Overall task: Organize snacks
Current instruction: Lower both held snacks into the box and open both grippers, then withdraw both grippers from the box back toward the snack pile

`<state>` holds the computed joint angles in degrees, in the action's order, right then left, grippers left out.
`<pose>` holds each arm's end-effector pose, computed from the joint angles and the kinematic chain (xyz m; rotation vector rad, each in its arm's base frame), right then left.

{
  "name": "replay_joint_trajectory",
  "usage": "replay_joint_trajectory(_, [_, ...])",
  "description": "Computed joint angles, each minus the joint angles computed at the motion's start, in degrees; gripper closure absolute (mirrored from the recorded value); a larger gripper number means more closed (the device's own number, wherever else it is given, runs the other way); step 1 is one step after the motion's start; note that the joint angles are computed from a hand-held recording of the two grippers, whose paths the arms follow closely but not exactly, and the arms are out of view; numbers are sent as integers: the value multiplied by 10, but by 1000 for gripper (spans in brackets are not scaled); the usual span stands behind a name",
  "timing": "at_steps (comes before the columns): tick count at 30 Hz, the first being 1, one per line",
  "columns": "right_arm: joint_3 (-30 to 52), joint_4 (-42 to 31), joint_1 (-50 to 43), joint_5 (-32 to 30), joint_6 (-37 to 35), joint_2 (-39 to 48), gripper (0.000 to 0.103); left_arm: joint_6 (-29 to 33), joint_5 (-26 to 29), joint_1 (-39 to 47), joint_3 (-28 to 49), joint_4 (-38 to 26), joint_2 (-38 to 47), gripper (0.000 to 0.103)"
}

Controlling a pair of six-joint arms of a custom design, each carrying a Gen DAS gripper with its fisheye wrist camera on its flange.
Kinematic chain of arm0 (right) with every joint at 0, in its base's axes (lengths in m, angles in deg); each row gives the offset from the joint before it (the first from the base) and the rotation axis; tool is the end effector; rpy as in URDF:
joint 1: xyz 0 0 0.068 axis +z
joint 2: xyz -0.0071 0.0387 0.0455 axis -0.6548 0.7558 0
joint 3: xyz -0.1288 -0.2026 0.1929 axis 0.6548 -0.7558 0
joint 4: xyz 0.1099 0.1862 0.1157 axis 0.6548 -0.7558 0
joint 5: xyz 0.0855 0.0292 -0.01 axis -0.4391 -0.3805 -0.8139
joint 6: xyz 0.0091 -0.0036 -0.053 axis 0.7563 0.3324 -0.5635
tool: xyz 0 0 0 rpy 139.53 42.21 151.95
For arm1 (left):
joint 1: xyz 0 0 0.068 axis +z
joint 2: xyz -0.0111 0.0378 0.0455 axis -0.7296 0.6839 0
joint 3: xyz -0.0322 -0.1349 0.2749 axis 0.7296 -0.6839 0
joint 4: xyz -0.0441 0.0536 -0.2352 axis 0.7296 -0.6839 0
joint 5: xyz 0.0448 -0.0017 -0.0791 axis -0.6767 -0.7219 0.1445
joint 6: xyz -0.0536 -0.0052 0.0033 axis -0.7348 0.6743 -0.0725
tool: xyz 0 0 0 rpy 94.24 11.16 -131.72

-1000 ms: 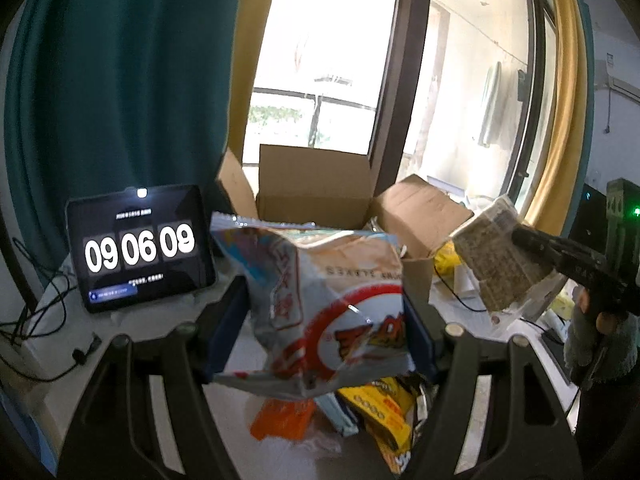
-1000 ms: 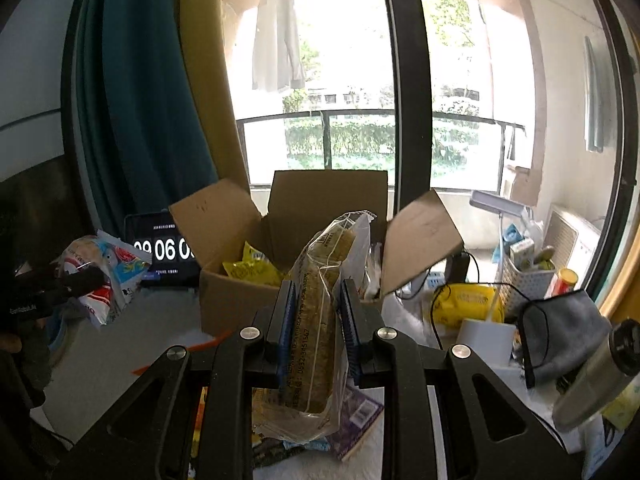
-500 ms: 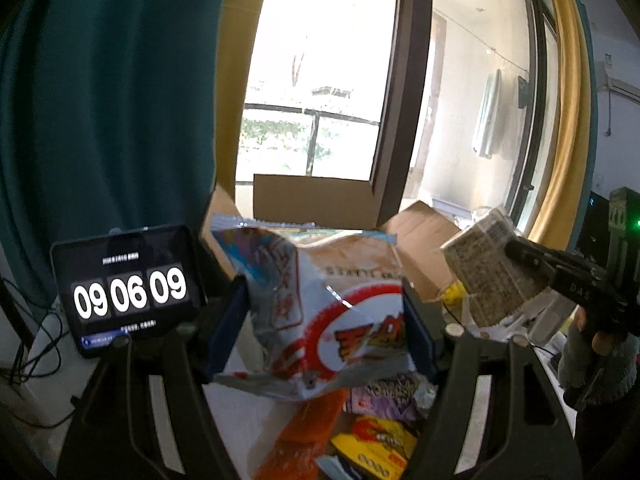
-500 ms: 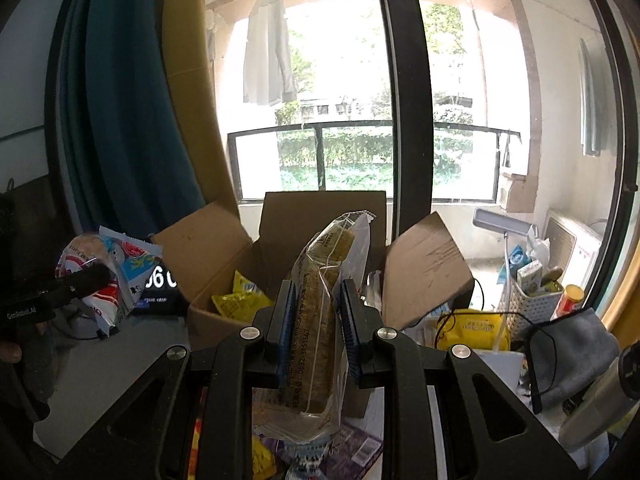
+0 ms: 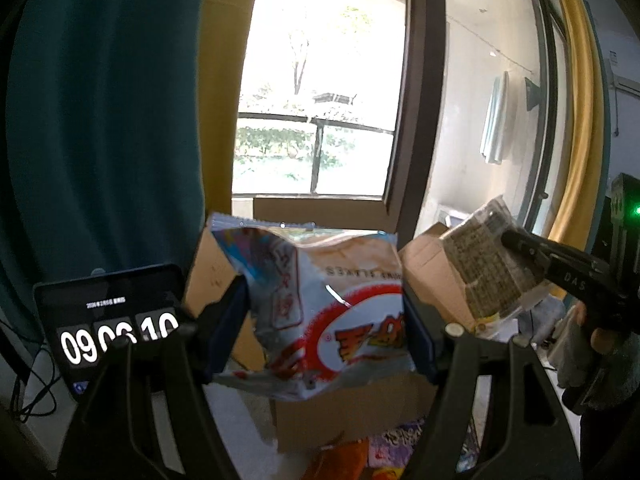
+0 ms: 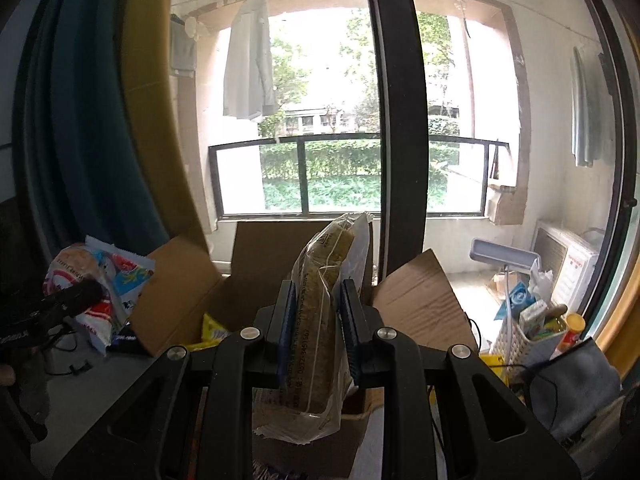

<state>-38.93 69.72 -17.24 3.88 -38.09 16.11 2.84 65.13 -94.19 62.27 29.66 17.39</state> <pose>0.1560 0.0563 0.2226 -0.0640 1.9154 0.0607 0.1841 -0.1809 0.2082 0.2937 1.9544 -0.3751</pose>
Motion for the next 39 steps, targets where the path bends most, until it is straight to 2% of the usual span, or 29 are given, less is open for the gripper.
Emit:
replay_joint_trajectory(3, [-3,64,-23,-10,-8,57,79,4,33,31,17,31,45,31])
replay_joint_trajectory(10, [2,188,-55,-24,-28,187,79,7,90,68,87,49,148,30])
replay_joint_trajectory(17, [29,258,-71,-30,-46,291,79,-4,88,78,144,46,213,29])
replay_joint_trajectory(19, [39,282,-74,-26,-48,323,78,-9,85,83,164,32,226,27])
replay_joint_trajectory(21, [44,307,-71,-20,-57,346,75,-14,86,83,173,18,228,16])
replay_joint_trajectory(22, [47,309,-65,-13,-62,352,62,-15,89,84,174,18,230,14])
replay_joint_trajectory(23, [52,307,-62,-12,-64,358,43,-13,92,86,176,17,232,12])
replay_joint_trajectory(24, [49,313,-62,-17,-63,360,37,-11,92,85,175,15,231,11])
replay_joint_trajectory(32, [46,276,-39,-12,-62,336,35,-18,75,70,152,6,200,11])
replay_joint_trajectory(39, [20,226,-5,17,-53,263,35,-23,57,51,105,8,142,11])
